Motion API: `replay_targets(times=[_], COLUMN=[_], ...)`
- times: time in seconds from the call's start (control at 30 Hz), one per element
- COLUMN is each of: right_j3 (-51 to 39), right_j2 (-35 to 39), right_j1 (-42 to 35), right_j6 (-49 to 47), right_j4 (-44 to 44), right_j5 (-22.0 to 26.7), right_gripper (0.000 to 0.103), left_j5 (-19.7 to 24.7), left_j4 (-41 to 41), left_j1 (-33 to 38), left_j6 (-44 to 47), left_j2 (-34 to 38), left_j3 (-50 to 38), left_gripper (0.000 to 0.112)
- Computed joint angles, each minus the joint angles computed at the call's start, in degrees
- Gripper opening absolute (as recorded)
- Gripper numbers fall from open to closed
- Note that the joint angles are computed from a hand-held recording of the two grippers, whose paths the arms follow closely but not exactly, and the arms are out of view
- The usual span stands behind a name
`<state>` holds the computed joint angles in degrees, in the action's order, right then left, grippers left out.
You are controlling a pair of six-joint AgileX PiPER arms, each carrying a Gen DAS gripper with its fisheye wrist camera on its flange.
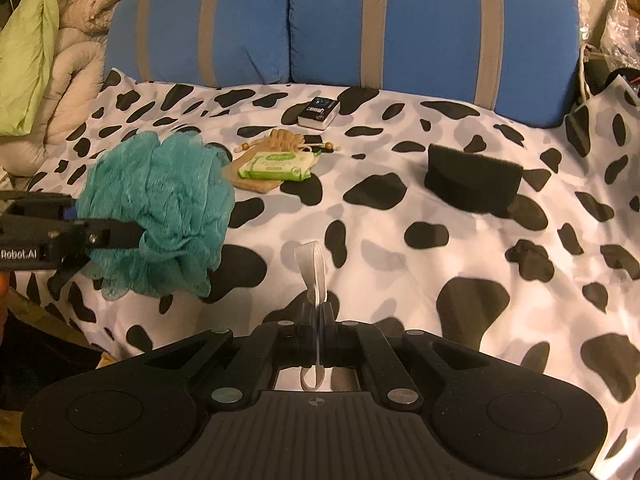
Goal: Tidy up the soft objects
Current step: 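Carry the loofah with the left tool and the strap with the right tool to the box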
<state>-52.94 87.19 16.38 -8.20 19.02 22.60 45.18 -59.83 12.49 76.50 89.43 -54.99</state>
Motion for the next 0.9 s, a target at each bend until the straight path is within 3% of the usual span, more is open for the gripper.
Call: replay_targets(times=[0.4,0.9], right_j3=[5.5,10.7], right_j2=[-5.9,-11.5], right_j1=[3.9,11.2], right_j6=[5.2,17.1], right_j4=[-1.0,-6.6], right_j5=[0.7,5.9], right_gripper=[0.003,0.004], left_j5=[3.3,9.5], left_j4=[2.7,12.1], left_j1=[4.1,7.4], left_j6=[0.6,-3.7], left_j2=[-7.8,-15.9], left_j3=[9.4,17.0], left_gripper=[0.035,0.035])
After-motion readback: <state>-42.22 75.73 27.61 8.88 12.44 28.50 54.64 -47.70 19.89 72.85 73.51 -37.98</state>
